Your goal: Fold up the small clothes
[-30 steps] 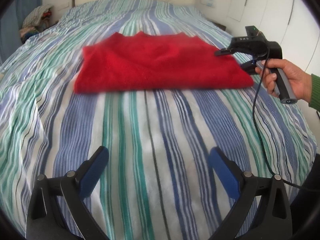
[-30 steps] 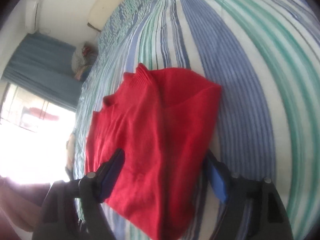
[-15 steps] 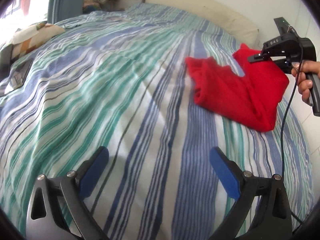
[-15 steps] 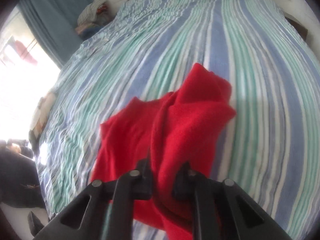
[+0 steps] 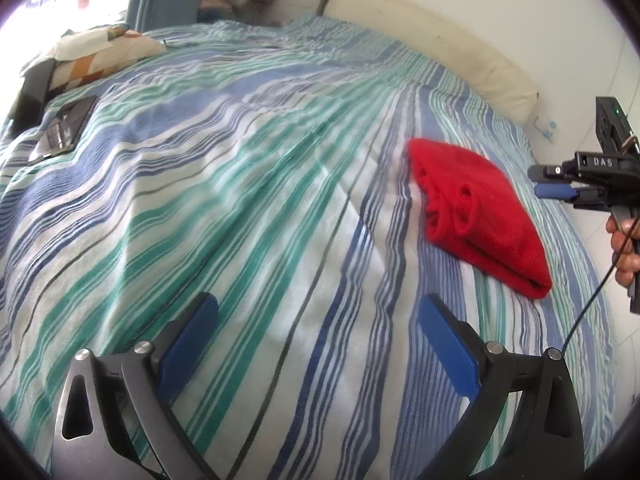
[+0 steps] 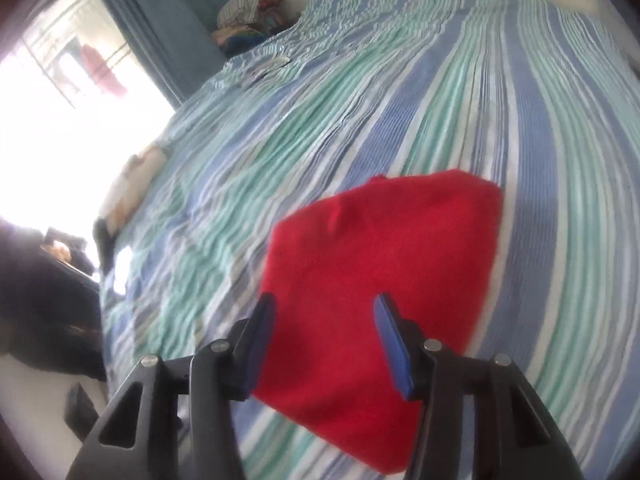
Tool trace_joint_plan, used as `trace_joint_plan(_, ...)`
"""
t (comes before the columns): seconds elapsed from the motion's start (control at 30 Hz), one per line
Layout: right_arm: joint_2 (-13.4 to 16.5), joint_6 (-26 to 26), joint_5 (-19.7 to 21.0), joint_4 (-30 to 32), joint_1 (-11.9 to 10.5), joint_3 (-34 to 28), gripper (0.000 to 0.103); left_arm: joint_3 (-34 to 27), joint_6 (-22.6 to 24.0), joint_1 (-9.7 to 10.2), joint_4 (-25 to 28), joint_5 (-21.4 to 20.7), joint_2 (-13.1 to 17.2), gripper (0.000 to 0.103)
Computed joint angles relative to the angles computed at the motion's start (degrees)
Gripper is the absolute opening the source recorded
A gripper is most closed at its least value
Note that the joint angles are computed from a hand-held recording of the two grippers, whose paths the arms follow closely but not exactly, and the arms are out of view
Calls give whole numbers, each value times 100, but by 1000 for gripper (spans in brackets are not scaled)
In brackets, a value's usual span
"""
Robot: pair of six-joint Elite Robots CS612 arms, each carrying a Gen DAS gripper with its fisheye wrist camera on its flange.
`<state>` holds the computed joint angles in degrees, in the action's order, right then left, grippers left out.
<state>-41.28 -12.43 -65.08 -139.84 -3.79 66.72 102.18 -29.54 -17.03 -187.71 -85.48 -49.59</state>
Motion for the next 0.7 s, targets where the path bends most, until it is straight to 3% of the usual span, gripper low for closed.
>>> trace_joint_plan(0.1,-50,-511,-70,276,75,194,47,20,-132,27,-3,18,3,101)
trace_joint_plan(0.2,75,-936,-281,80,327,274,45,56,84,-62,41,283,-8,101)
trace_joint_plan(0.3,359,-1017,-885,173,661,43,46,70,408,-174,154,589,-20,101)
trace_joint_plan(0.37,392,-925,-1193,-257,769,118,53,78,471,-191,195,599,-37,101)
trace_joint_plan(0.5,23,-822,-319,-657,484,588,53,134,454,-146,25,245,-76,101)
trace_joint_plan(0.6,-389,-745,-148,-1370,189,1237,53,111,464,-145,64,93,-66,101)
trace_joint_plan(0.7,-555,-837,26,-1280,-35,1549,53,62,505,-190,189,136,-42,101)
